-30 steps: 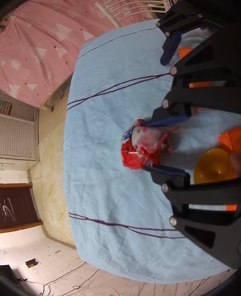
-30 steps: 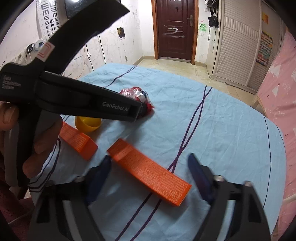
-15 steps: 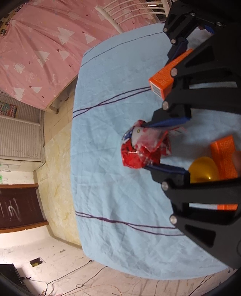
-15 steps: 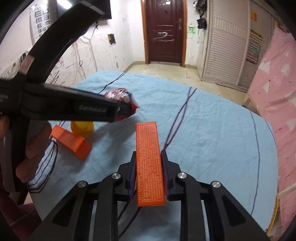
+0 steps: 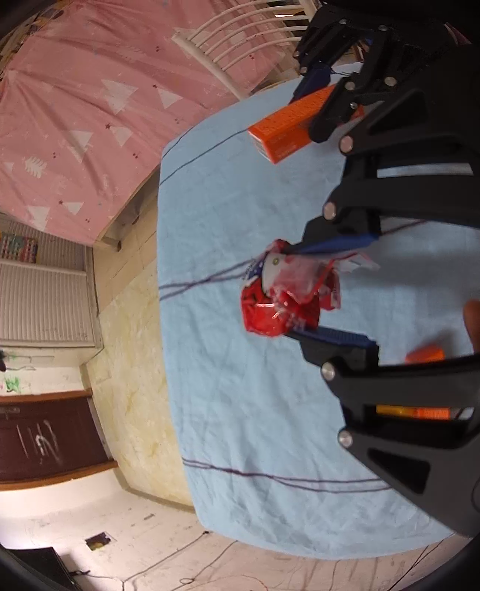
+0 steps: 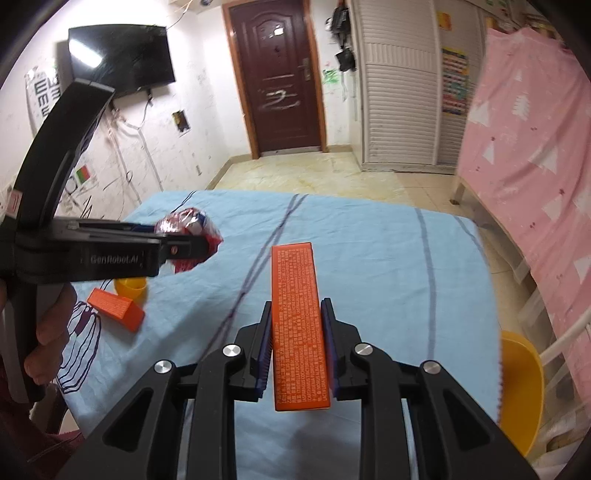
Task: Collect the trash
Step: 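Carry the red wrapper and orange box over the yellow bin and release both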
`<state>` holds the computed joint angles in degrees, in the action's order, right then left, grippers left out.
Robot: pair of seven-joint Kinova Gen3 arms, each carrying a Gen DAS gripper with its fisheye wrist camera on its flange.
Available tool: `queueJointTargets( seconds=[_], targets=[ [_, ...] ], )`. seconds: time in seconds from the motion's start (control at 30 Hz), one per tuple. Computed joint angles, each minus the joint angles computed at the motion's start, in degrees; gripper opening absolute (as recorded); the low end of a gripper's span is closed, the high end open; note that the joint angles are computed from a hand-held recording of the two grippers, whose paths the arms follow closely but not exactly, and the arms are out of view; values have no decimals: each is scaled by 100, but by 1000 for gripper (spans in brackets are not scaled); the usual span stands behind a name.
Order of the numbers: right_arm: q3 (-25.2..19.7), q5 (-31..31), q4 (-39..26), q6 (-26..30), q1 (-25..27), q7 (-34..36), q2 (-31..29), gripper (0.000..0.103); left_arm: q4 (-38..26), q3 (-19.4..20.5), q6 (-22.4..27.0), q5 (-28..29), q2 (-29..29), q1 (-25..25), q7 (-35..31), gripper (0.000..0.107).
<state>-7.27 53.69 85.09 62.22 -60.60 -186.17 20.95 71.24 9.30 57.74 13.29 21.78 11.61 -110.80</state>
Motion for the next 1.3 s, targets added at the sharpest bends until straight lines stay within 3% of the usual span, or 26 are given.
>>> queueJointTargets(
  seconds=[0.23,0.6,1.0,1.3],
  targets=[
    [-104,312,768,153,1,-888,-455,18,58,80,-62,-223,-86,449,152,33],
    [-825,699,2056,731,168,-2469,-1213,18,98,160,-142,-705,-130,1176,504,33],
    [-1553,505,3320,1288,362,-4181,-1877,18,-173,300,5,-1022,160,2009,951,33],
    [-1930,290,3812,1639,333,-5051,-2107,18,-541,322,132,-1246,543,2658,1229,33]
  ],
)
